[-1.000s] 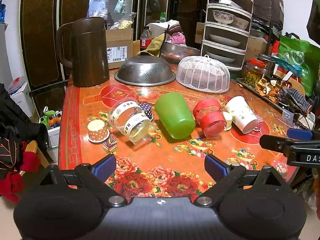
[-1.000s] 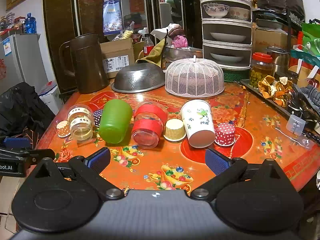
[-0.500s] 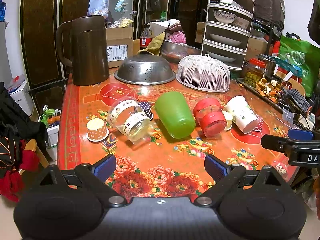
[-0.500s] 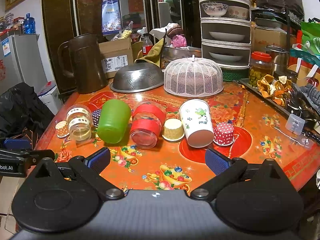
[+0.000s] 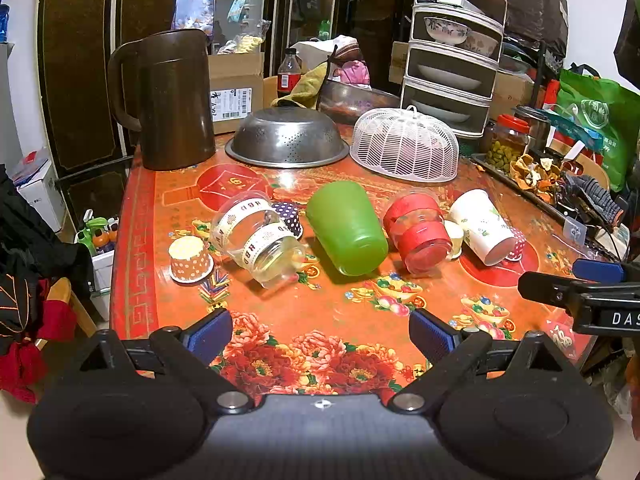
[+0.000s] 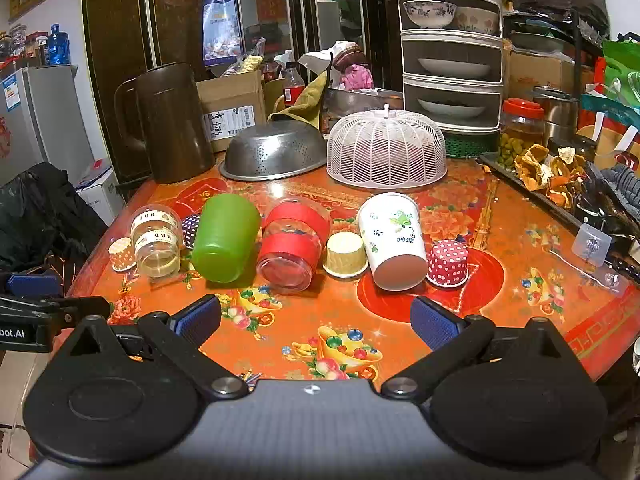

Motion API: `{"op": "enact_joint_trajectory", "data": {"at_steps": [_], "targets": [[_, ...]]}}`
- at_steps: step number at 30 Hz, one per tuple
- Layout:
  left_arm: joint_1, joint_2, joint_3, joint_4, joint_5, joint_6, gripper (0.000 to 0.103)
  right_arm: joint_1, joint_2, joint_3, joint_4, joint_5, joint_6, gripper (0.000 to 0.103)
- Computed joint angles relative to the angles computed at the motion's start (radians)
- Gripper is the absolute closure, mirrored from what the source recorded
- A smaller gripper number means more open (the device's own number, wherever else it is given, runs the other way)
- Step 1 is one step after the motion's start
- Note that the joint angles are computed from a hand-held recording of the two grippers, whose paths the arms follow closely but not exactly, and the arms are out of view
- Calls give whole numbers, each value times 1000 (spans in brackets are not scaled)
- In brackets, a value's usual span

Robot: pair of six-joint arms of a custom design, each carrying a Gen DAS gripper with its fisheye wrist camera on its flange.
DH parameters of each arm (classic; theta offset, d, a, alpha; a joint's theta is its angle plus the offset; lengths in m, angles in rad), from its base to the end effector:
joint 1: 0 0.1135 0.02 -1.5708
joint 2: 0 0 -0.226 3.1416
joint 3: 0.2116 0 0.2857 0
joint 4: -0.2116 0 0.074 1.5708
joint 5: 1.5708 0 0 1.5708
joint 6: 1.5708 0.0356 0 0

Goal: Flip cup upright

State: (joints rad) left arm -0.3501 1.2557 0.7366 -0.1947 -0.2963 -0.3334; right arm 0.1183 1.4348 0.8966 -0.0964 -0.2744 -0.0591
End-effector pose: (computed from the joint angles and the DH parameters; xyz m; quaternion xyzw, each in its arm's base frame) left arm 0.2891 -0.0945 0.1712 -0.0538 0.9001 -0.0112 0.4322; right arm 0.3436 0.0505 0.1816 -0.1398 0.8751 0.1352 0.4431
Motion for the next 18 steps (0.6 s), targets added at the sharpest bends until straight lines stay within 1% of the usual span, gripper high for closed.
{"op": "enact_joint_trajectory", "data": {"at_steps": [18], "targets": [[-8,16,6,4,-6,-5,6,-5,6,0,-2,-7,-4,1]]}}
